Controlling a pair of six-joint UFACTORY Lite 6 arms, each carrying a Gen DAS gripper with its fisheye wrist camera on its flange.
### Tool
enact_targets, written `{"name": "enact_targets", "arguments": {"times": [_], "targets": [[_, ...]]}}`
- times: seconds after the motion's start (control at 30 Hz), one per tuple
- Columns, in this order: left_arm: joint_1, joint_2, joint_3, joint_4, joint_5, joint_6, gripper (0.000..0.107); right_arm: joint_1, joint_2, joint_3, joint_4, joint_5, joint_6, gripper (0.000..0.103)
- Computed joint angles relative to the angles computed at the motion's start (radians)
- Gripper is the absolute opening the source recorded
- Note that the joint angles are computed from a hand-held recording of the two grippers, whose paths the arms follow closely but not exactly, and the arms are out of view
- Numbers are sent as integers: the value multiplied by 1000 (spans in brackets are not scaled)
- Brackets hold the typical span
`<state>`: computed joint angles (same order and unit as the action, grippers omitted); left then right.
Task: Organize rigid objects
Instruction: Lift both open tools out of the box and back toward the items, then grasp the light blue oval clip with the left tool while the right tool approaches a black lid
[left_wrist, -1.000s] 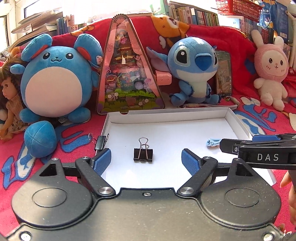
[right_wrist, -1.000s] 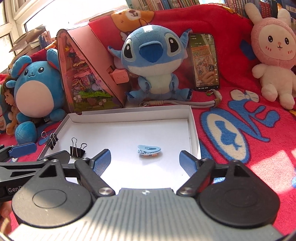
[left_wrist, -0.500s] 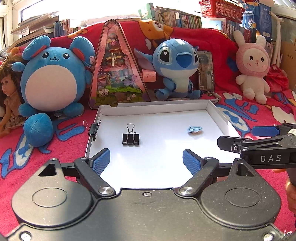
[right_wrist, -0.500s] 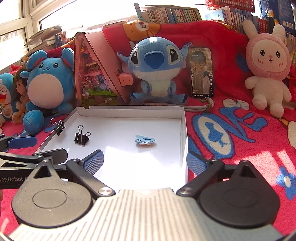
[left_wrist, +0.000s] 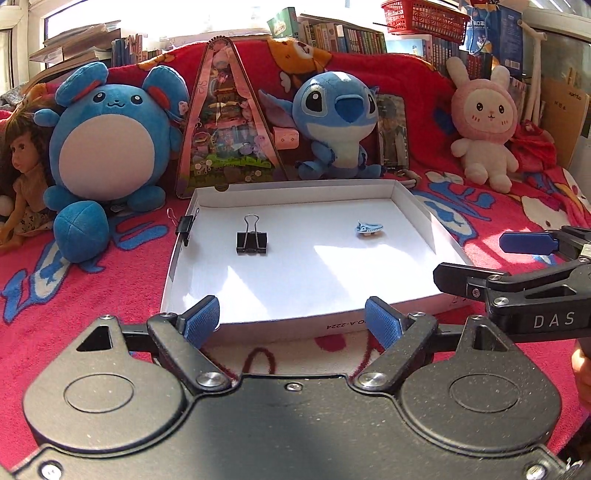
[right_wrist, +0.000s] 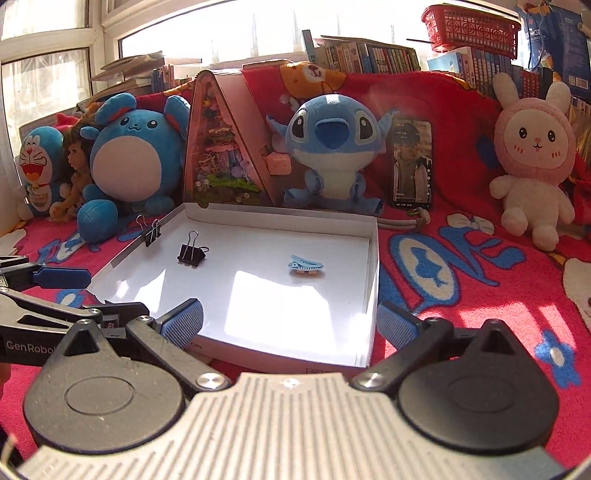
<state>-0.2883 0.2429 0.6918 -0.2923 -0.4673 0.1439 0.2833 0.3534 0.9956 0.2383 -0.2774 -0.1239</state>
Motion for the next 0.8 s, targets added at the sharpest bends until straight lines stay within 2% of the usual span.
{"name": "enact_targets", "arguments": {"times": [0.4, 0.57, 0.8], "targets": [[-9, -47, -152, 51, -64, -142, 85, 77, -75, -180, 153, -153, -122, 103], [-37, -45, -210, -7, -141, -117, 85, 117, -97, -256, 210, -228, -151, 103], [-119, -64, -299, -179, -269, -26, 85, 175, -111, -347, 264, -302, -164, 103]]}}
